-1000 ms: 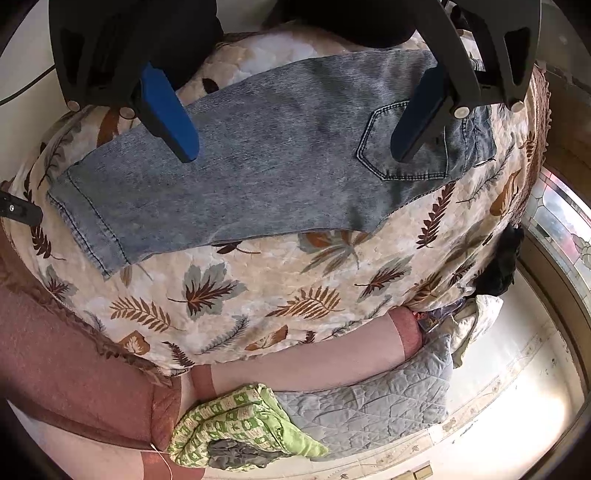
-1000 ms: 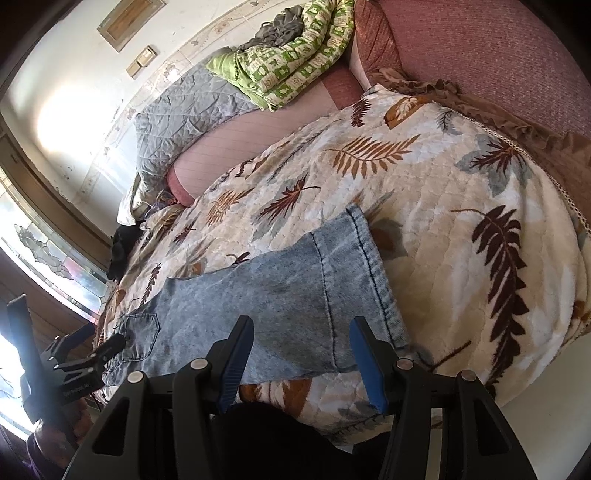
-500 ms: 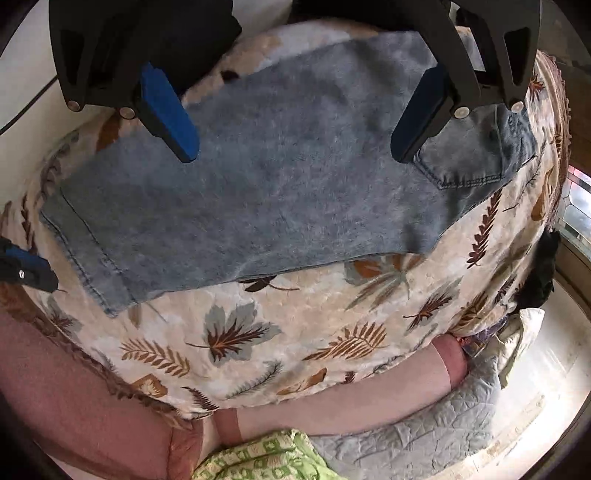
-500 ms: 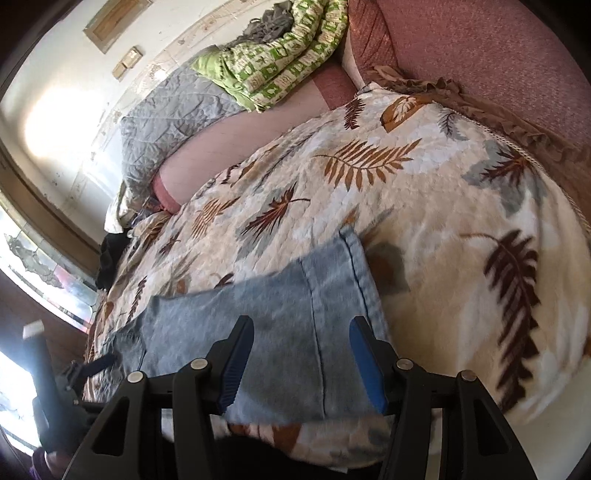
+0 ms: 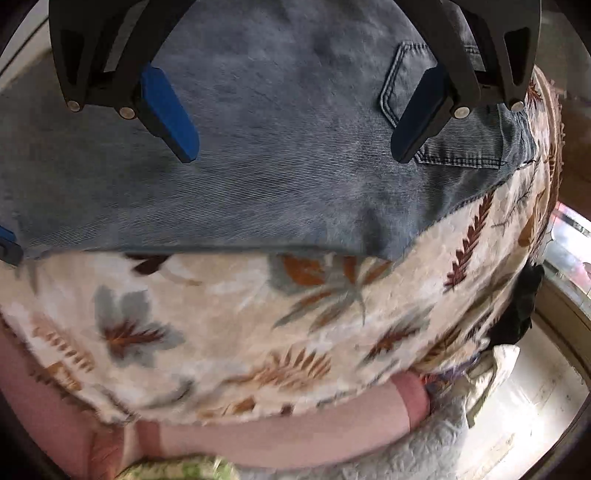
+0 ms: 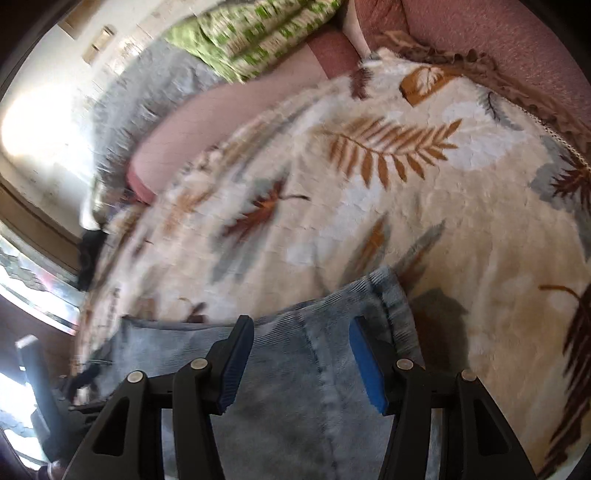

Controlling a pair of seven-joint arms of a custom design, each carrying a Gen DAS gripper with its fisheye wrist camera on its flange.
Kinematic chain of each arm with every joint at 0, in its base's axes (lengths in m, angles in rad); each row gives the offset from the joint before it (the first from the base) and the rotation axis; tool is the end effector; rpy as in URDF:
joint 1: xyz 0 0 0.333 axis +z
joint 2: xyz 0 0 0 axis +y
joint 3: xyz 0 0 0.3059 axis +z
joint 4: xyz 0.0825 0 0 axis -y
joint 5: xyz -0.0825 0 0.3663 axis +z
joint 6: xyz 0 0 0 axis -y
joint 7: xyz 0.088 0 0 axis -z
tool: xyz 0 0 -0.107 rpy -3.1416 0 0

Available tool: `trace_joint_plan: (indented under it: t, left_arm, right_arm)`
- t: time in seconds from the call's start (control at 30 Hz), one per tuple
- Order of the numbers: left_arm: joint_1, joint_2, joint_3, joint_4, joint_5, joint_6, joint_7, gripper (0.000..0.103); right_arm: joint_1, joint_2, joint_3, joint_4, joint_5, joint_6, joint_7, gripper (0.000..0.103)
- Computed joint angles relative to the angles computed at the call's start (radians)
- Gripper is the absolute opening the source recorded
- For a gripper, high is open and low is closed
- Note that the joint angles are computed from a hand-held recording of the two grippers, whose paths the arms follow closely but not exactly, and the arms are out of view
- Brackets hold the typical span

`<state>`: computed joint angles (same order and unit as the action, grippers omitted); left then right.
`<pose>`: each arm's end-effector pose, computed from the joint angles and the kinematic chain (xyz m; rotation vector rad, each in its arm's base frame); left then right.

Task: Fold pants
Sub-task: 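Lower the right gripper to the jeans hem and close on it, then lift the jeans hem upward with the right gripper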

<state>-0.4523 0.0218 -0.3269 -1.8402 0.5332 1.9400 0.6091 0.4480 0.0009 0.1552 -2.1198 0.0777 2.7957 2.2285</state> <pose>0.4253 -0.3696 0.5205 -1.8788 1.8665 -0.1619 0.4745 0.3224 0.4891 -1.6378 1.8442 -0.0700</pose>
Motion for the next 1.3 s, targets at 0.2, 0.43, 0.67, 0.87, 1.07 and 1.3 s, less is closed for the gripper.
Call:
trace_joint_plan:
  t: [0.2, 0.43, 0.67, 0.87, 1.07, 1.3]
  left_arm:
    - [0.014, 0.01, 0.011, -0.011, -0.05, 0.019, 0.029, 0.103]
    - [0.011, -0.114, -0.006, -0.085, -0.061, 0.049, 0.002, 0.103]
    - [-0.008, -0.201, -0.044, -0.13, -0.094, 0.082, 0.01, 0.103]
    - [-0.027, -0.214, -0.073, -0.12, -0.091, 0.083, 0.019, 0.103]
    - [-0.046, -0.174, -0.082, -0.08, -0.077, 0.072, 0.03, 0.103]
    - [-0.058, -0.145, -0.08, -0.054, -0.059, 0.052, 0.028, 0.103]
  right_arm:
    - [-0.002, -0.013, -0.009, -0.032, -0.004, 0.087, 0.02, 0.058]
    - [-0.011, -0.288, -0.013, -0.294, 0.101, 0.166, -0.005, 0.058]
    - [0.092, -0.489, -0.075, -0.493, 0.388, 0.152, -0.14, 0.058]
    - [0.256, -0.566, -0.148, -0.602, 0.613, 0.255, -0.224, 0.058]
    - [0.348, -0.541, -0.192, -0.605, 0.716, 0.292, -0.292, 0.064]
    - [0.724, -0.508, -0.479, -0.582, 0.96, 0.446, -0.518, 0.064]
